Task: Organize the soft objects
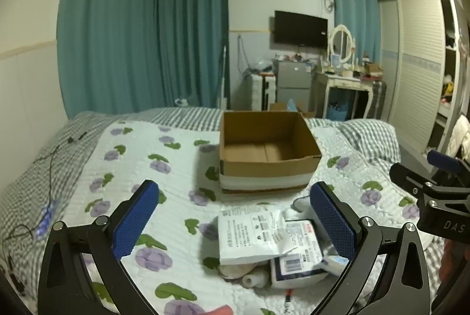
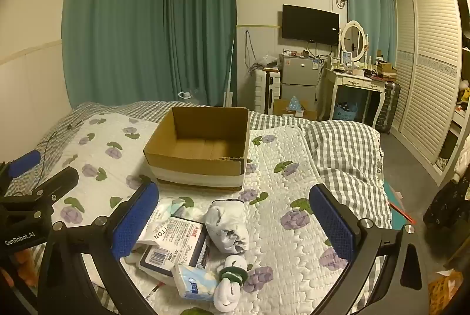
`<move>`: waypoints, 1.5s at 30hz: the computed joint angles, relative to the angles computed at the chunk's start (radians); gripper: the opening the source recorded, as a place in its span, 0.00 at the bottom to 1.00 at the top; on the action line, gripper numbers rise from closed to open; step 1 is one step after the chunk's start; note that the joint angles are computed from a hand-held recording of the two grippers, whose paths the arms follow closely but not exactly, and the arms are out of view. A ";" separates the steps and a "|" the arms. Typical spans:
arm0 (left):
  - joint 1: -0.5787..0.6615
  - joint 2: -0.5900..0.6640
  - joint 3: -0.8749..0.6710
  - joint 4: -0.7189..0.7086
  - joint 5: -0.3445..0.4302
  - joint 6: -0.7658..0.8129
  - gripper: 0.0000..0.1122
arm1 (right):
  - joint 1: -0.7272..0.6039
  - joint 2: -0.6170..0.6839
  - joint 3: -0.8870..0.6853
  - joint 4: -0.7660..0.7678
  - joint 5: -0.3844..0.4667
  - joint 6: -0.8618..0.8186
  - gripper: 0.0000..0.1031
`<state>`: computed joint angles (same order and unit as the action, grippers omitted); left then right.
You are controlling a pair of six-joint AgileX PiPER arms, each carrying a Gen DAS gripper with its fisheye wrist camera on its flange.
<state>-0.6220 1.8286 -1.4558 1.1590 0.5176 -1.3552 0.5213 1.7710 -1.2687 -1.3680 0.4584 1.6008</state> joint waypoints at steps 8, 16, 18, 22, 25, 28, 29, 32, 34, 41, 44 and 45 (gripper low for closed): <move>0.011 0.018 -0.034 -0.073 0.013 0.060 0.92 | 0.001 0.001 -0.004 0.025 0.004 -0.027 1.00; 0.006 -0.006 0.007 -0.002 0.000 0.001 0.92 | 0.003 0.003 -0.001 0.028 0.006 -0.033 1.00; 0.007 -0.008 0.011 0.004 -0.001 -0.003 0.92 | 0.003 0.002 -0.003 0.034 0.008 -0.040 1.00; 0.007 -0.008 0.004 -0.010 0.004 0.014 0.92 | 0.003 -0.001 0.002 0.028 0.009 -0.032 1.00; 0.006 -0.009 0.007 -0.008 0.004 0.017 0.92 | 0.005 0.001 0.000 0.033 0.013 -0.038 1.00; 0.007 -0.008 0.006 -0.012 -0.001 0.019 0.92 | 0.005 0.000 0.000 0.034 0.012 -0.040 1.00; 0.007 -0.008 0.006 -0.013 -0.002 0.022 0.92 | 0.005 0.002 -0.001 0.035 0.011 -0.041 1.00; 0.010 -0.009 0.009 -0.013 -0.004 0.023 0.92 | 0.005 0.003 -0.008 0.045 0.018 -0.054 1.00; 0.015 -0.010 0.010 -0.016 -0.007 0.028 0.92 | 0.007 0.004 -0.002 0.024 0.022 -0.038 1.00; -0.005 0.002 -0.004 -0.004 0.017 0.018 0.92 | 0.011 0.005 0.002 0.019 0.023 -0.029 1.00; -0.003 0.001 0.001 0.000 0.010 0.013 0.92 | 0.011 0.004 0.004 0.020 0.023 -0.029 1.00; -0.004 0.001 0.000 0.000 0.012 0.013 0.92 | 0.013 0.006 0.000 0.023 0.025 -0.031 1.00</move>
